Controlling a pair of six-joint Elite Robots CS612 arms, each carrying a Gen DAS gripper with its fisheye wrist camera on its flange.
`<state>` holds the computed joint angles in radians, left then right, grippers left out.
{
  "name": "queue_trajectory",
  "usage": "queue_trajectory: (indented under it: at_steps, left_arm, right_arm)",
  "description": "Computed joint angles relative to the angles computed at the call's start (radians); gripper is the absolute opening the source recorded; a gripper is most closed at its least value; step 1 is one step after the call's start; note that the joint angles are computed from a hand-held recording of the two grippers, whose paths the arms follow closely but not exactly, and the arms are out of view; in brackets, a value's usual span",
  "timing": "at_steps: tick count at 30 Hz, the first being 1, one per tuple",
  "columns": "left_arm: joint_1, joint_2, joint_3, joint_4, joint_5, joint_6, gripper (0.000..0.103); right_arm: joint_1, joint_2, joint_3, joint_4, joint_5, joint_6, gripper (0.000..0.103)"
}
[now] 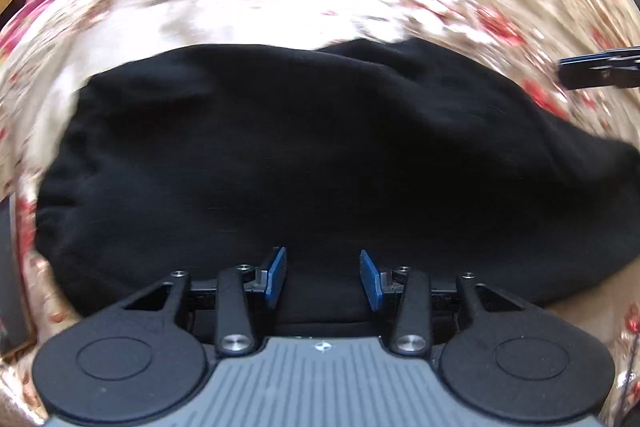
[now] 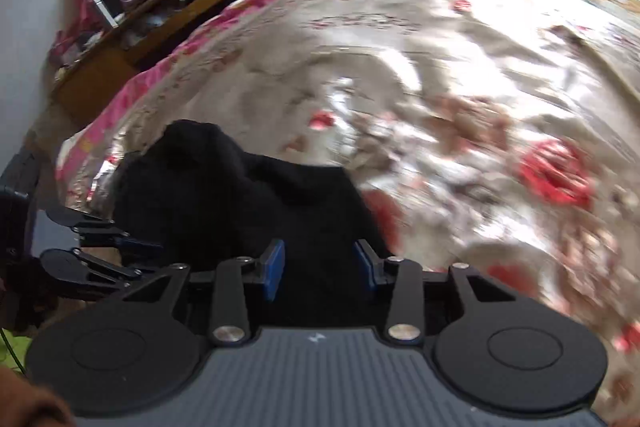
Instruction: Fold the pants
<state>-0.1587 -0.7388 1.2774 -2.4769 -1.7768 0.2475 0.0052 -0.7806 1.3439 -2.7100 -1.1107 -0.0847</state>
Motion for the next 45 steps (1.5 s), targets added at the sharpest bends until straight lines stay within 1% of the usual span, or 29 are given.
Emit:
queue_trajectory:
  at_steps: [2, 4, 5, 6, 8, 10, 11, 13, 14, 15, 17, 19, 22, 23, 24, 26, 28, 29, 30, 33, 35, 36, 38, 39, 40, 42, 43, 44, 45]
  left_arm:
    - [0.026, 0.004, -0.003, -0.037, 0.003, -0.020, 0.055]
    - [0.048, 0.000, 0.008, -0.087, 0.023, -0.044, 0.055]
    - [0.061, -0.001, 0.013, -0.106, 0.013, -0.071, 0.056]
    - [0.075, -0.001, 0.015, -0.119, -0.002, -0.107, 0.058]
    - [0.094, 0.006, 0.016, -0.152, -0.015, -0.174, 0.058]
    - [0.104, 0.015, 0.017, -0.182, -0.031, -0.237, 0.058]
    - [0.112, 0.022, 0.011, -0.185, -0.057, -0.273, 0.058]
    - [0.123, 0.033, 0.011, -0.212, -0.111, -0.360, 0.065]
    - [0.125, 0.035, 0.016, -0.231, -0.122, -0.379, 0.068]
    - [0.123, 0.036, 0.021, -0.248, -0.117, -0.386, 0.068]
    - [0.115, 0.044, 0.011, -0.261, -0.102, -0.406, 0.068]
    - [0.119, 0.037, 0.030, -0.295, -0.108, -0.435, 0.068]
    - [0.126, 0.037, 0.032, -0.300, -0.117, -0.457, 0.068]
    - [0.125, 0.040, 0.025, -0.290, -0.115, -0.457, 0.069]
    - [0.118, 0.052, 0.005, -0.280, -0.101, -0.459, 0.069]
    - [0.114, 0.043, 0.022, -0.320, -0.065, -0.482, 0.069]
    - [0.110, 0.029, 0.045, -0.362, -0.003, -0.511, 0.075]
    - [0.110, 0.029, 0.041, -0.353, -0.002, -0.513, 0.082]
    - [0.112, 0.039, 0.028, -0.342, -0.013, -0.503, 0.082]
    - [0.099, 0.061, -0.004, -0.309, 0.014, -0.448, 0.082]
    - [0.094, 0.077, -0.035, -0.257, 0.036, -0.452, 0.082]
    - [0.094, 0.083, -0.047, -0.231, 0.036, -0.465, 0.082]
    - [0.096, 0.078, -0.044, -0.227, 0.035, -0.480, 0.080]
    - [0.097, 0.074, -0.040, -0.226, 0.035, -0.480, 0.073]
    - [0.100, 0.071, -0.038, -0.217, 0.030, -0.484, 0.070]
    - [0.107, 0.072, -0.044, -0.206, -0.003, -0.513, 0.056]
    - [0.108, 0.077, -0.052, -0.206, -0.018, -0.528, 0.053]
    - [0.105, 0.080, -0.057, -0.215, -0.011, -0.524, 0.048]
    - [0.102, 0.082, -0.060, -0.222, -0.002, -0.509, 0.043]
  right_arm:
    - [0.041, 0.085, -0.155, 0.098, 0.076, -0.075, 0.042]
    - [0.082, 0.160, -0.299, 0.188, 0.087, -0.163, 0.042]
    - [0.102, 0.196, -0.370, 0.241, 0.087, -0.217, 0.044]
    - [0.118, 0.231, -0.439, 0.289, 0.083, -0.262, 0.050]
    - [0.143, 0.290, -0.557, 0.379, 0.067, -0.340, 0.057]
    - [0.161, 0.343, -0.664, 0.465, 0.037, -0.402, 0.057]
    - [0.170, 0.372, -0.723, 0.519, 0.015, -0.440, 0.057]
    - [0.182, 0.404, -0.788, 0.572, -0.043, -0.487, 0.057]
    - [0.186, 0.416, -0.812, 0.590, -0.064, -0.504, 0.057]
    - [0.187, 0.427, -0.835, 0.606, -0.076, -0.507, 0.057]
    - [0.184, 0.430, -0.847, 0.627, -0.070, -0.483, 0.057]
    - [0.180, 0.439, -0.868, 0.662, -0.065, -0.472, 0.062]
    - [0.182, 0.476, -0.940, 0.745, -0.076, -0.493, 0.063]
    - [0.184, 0.487, -0.958, 0.763, -0.077, -0.498, 0.066]
    - [0.184, 0.495, -0.973, 0.775, -0.077, -0.499, 0.067]
    - [0.183, 0.491, -0.967, 0.767, -0.066, -0.487, 0.068]
    - [0.178, 0.476, -0.937, 0.742, -0.044, -0.484, 0.067]
    - [0.177, 0.472, -0.928, 0.733, -0.043, -0.482, 0.068]
    - [0.176, 0.472, -0.929, 0.732, -0.045, -0.480, 0.068]
    - [0.178, 0.494, -0.970, 0.773, -0.052, -0.485, 0.068]
    - [0.180, 0.510, -1.001, 0.805, -0.053, -0.517, 0.075]
    - [0.182, 0.515, -1.009, 0.812, -0.056, -0.530, 0.076]
    - [0.186, 0.520, -1.014, 0.809, -0.078, -0.530, 0.076]
    - [0.187, 0.523, -1.019, 0.813, -0.081, -0.523, 0.074]
    - [0.186, 0.520, -1.014, 0.807, -0.078, -0.513, 0.072]
    - [0.186, 0.510, -0.993, 0.786, -0.076, -0.492, 0.054]
    - [0.186, 0.505, -0.984, 0.775, -0.082, -0.479, 0.050]
    - [0.187, 0.504, -0.984, 0.773, -0.084, -0.471, 0.040]
    - [0.188, 0.503, -0.985, 0.773, -0.087, -0.465, 0.033]
